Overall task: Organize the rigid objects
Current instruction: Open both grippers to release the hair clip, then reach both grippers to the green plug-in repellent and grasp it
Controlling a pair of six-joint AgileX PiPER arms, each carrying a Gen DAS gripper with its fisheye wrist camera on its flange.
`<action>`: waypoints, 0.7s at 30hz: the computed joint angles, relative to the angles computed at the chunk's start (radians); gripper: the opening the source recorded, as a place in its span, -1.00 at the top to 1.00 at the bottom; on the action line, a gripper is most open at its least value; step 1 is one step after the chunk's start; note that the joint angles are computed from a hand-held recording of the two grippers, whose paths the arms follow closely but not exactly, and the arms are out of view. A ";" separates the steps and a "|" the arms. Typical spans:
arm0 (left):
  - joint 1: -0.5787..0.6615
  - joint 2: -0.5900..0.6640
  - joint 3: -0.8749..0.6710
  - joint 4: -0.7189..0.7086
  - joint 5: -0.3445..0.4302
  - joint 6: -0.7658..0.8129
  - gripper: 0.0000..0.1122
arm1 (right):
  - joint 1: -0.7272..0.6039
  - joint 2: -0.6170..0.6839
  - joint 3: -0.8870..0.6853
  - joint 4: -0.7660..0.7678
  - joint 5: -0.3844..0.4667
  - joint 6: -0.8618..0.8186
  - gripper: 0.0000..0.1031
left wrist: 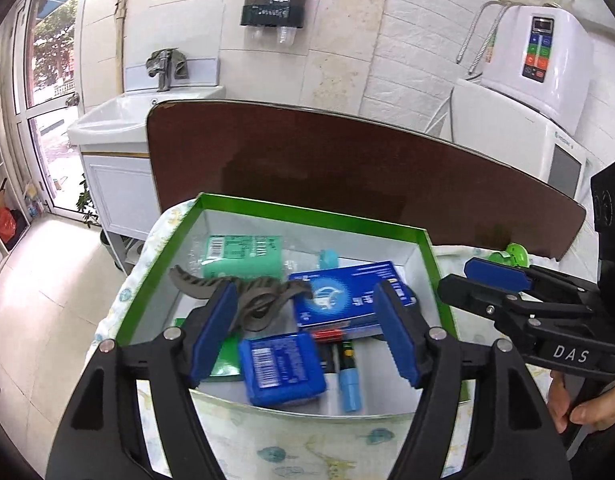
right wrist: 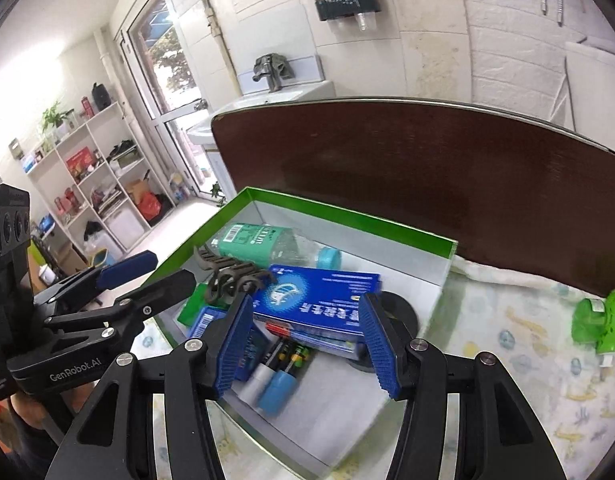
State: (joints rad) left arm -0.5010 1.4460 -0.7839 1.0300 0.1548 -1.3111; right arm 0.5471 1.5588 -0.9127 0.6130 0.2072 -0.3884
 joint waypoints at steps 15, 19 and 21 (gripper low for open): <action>-0.369 0.435 -0.527 -0.469 0.159 0.374 -0.28 | -0.924 -0.175 0.262 0.617 0.362 -0.755 -0.11; -0.383 0.590 -0.735 -0.682 0.216 0.559 -0.25 | -1.104 -0.052 0.193 0.640 0.467 -0.790 -0.11; -0.384 0.663 -0.840 -0.761 0.255 0.627 -0.24 | -1.137 0.000 0.151 0.636 0.495 -0.788 -0.11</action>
State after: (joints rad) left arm -0.8846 2.1094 -1.6236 0.2686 0.4095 -0.6838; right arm -0.5899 1.5592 -0.7621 1.2492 0.7023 -1.1759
